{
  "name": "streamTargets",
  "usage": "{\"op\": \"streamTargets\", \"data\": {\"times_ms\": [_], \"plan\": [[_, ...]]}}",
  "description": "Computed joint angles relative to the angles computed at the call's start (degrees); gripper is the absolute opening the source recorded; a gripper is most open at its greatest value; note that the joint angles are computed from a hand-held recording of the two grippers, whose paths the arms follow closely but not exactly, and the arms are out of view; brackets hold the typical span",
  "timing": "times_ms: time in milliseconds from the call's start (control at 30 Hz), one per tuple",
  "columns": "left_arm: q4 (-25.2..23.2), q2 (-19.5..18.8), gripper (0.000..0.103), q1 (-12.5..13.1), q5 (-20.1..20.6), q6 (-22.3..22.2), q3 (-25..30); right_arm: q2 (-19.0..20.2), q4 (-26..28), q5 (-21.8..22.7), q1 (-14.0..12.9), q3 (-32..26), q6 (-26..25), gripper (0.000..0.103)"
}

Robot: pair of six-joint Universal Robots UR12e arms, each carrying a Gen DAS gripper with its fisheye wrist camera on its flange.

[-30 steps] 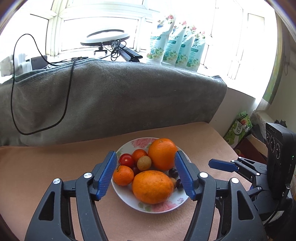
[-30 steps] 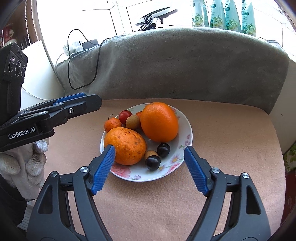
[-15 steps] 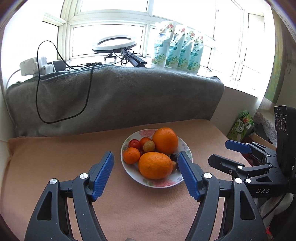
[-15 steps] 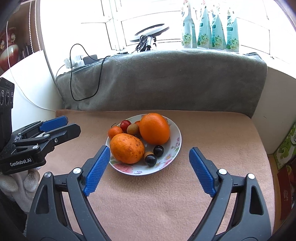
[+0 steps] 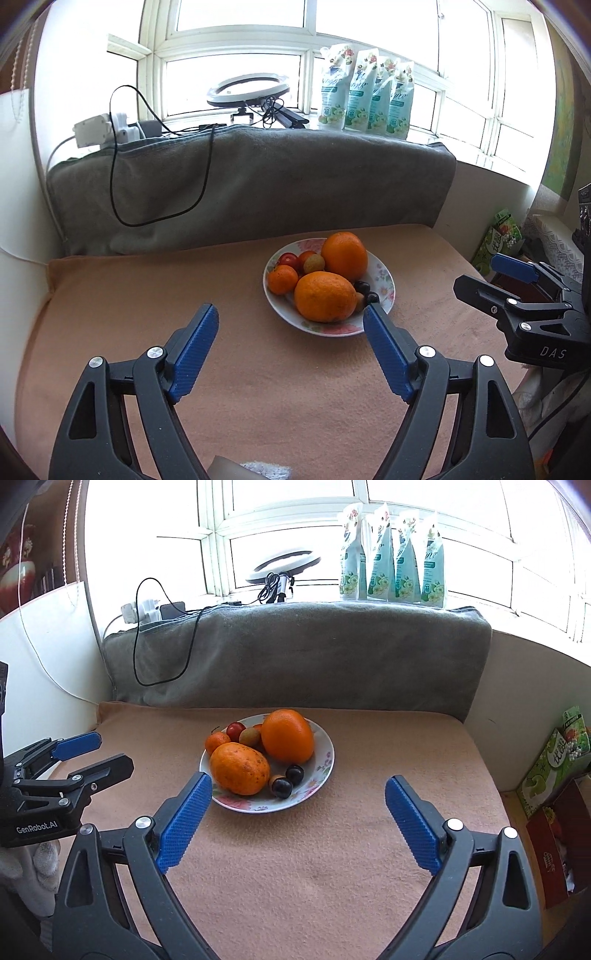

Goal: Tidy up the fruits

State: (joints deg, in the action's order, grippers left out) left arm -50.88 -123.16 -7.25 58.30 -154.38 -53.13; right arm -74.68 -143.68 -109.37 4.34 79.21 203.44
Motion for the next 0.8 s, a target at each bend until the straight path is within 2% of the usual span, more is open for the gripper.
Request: {"op": "streamTargets", "data": {"times_ms": [333, 800], "plan": [[0.26, 0.89, 0.081, -0.10, 1.96, 0.11, -1.22, -0.35, 0.39, -0.66, 0.28, 0.37, 0.00, 0.097], [2.60, 1.51, 0.082, 0.17, 1.56, -0.75, -2.36, -0.64, 0.90, -0.35, 0.12, 0.72, 0.57, 0.097]]}}
